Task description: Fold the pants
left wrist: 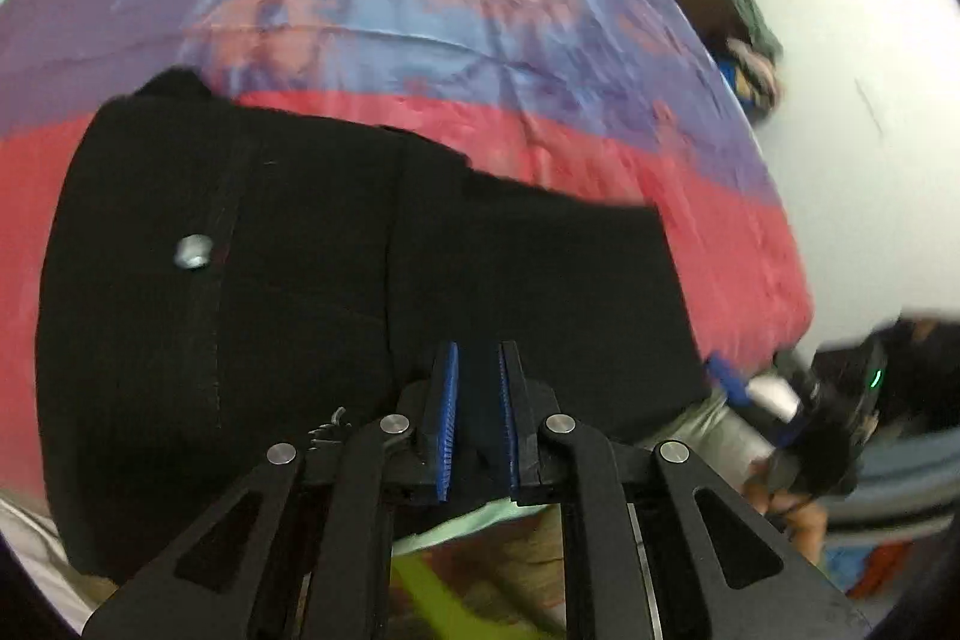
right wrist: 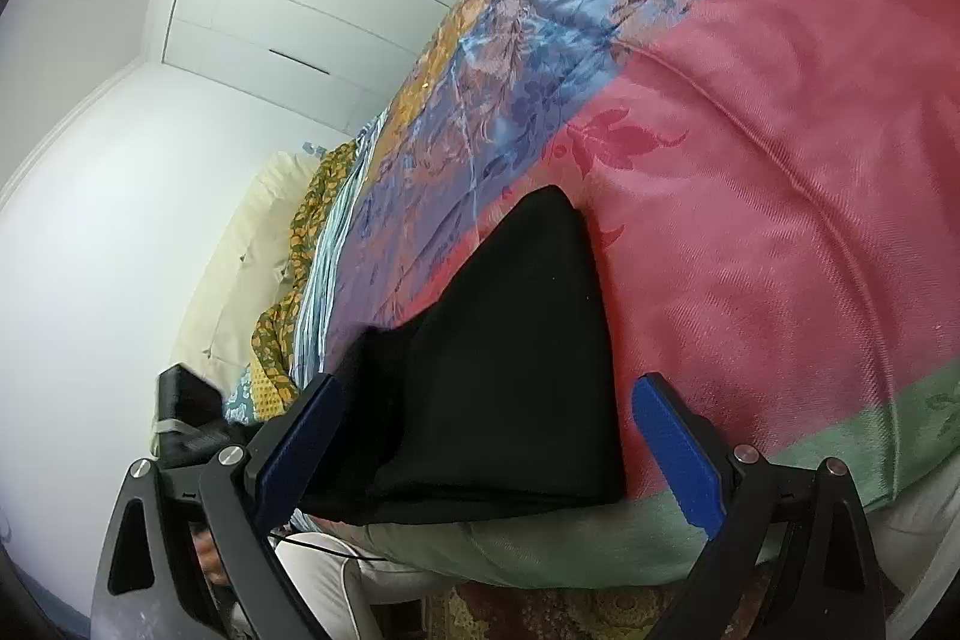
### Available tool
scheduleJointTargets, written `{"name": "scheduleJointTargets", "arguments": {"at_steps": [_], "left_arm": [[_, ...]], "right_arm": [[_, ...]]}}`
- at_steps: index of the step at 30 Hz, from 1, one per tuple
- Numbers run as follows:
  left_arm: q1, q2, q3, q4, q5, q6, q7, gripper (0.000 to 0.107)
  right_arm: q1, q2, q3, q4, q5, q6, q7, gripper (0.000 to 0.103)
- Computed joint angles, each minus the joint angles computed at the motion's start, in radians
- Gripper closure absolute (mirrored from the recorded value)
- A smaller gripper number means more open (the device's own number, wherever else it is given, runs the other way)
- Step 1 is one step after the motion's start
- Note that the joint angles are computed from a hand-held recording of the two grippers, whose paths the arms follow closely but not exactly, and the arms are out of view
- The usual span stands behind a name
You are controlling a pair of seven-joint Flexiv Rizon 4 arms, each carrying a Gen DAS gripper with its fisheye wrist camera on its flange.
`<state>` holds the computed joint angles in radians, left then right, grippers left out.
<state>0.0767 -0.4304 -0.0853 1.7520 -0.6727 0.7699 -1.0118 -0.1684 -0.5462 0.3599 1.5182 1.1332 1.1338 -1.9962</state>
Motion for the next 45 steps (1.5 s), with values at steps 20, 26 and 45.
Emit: {"name": "scheduleJointTargets", "arguments": {"at_steps": [20, 26, 45], "left_arm": [[0.102, 0.035, 0.01, 0.226, -0.065, 0.396, 0.192, 0.103], [0.098, 0.031, -0.019, 0.249, -0.113, 0.44, 0.217, 0.103], [0.116, 0.108, -0.158, 0.293, -0.86, 0.593, 0.673, 0.056]], "right_arm": [[0.129, -0.122, 0.026, -0.254, -0.111, -0.346, 0.064, 0.007], [0.227, -0.272, -0.023, -0.443, -0.325, -0.513, 0.245, 0.007], [0.27, -0.264, 0.039, -0.43, -0.481, -0.444, 0.161, 0.079]]}}
